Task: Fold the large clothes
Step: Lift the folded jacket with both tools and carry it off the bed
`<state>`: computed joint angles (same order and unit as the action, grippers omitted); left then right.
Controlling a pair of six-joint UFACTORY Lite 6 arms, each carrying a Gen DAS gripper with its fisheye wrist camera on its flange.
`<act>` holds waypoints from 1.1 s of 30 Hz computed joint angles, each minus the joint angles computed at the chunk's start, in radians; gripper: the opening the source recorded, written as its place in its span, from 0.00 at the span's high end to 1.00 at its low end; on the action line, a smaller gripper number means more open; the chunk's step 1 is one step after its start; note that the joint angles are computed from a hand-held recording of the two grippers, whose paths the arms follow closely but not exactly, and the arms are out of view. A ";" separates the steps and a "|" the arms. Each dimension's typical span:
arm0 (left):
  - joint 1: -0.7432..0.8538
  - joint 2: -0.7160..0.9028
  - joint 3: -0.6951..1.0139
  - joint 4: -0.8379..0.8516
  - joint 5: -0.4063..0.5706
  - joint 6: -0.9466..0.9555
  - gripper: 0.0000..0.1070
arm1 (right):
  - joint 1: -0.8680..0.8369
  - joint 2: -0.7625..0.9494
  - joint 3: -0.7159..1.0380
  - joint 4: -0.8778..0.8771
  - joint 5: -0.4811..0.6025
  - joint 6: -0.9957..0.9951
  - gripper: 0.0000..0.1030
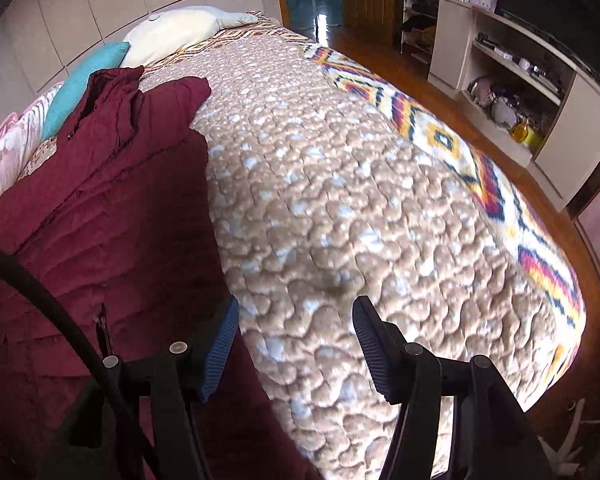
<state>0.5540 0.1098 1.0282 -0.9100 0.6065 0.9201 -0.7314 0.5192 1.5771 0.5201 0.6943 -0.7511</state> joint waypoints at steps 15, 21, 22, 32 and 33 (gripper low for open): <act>0.349 -0.367 -0.401 -0.083 0.350 0.348 0.37 | -0.293 -0.147 -0.344 0.370 0.269 -0.490 0.30; 0.479 -0.458 -0.488 0.014 0.431 0.368 0.37 | -0.418 -0.291 -0.547 0.313 0.377 -0.654 0.28; 0.506 -0.480 -0.517 0.031 0.435 0.384 0.37 | -0.441 -0.334 -0.602 0.309 0.363 -0.698 0.28; 0.614 -0.526 -0.694 0.177 0.394 0.463 0.32 | -0.548 -0.398 -0.803 0.143 0.314 -0.809 0.22; 0.617 -0.564 -0.710 0.181 0.399 0.469 0.32 | -0.549 -0.404 -0.822 0.140 0.294 -0.820 0.22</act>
<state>1.1706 -0.4541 0.3179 -0.7288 1.0051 1.3886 -1.2809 0.1155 0.7554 0.6600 0.9888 -1.5708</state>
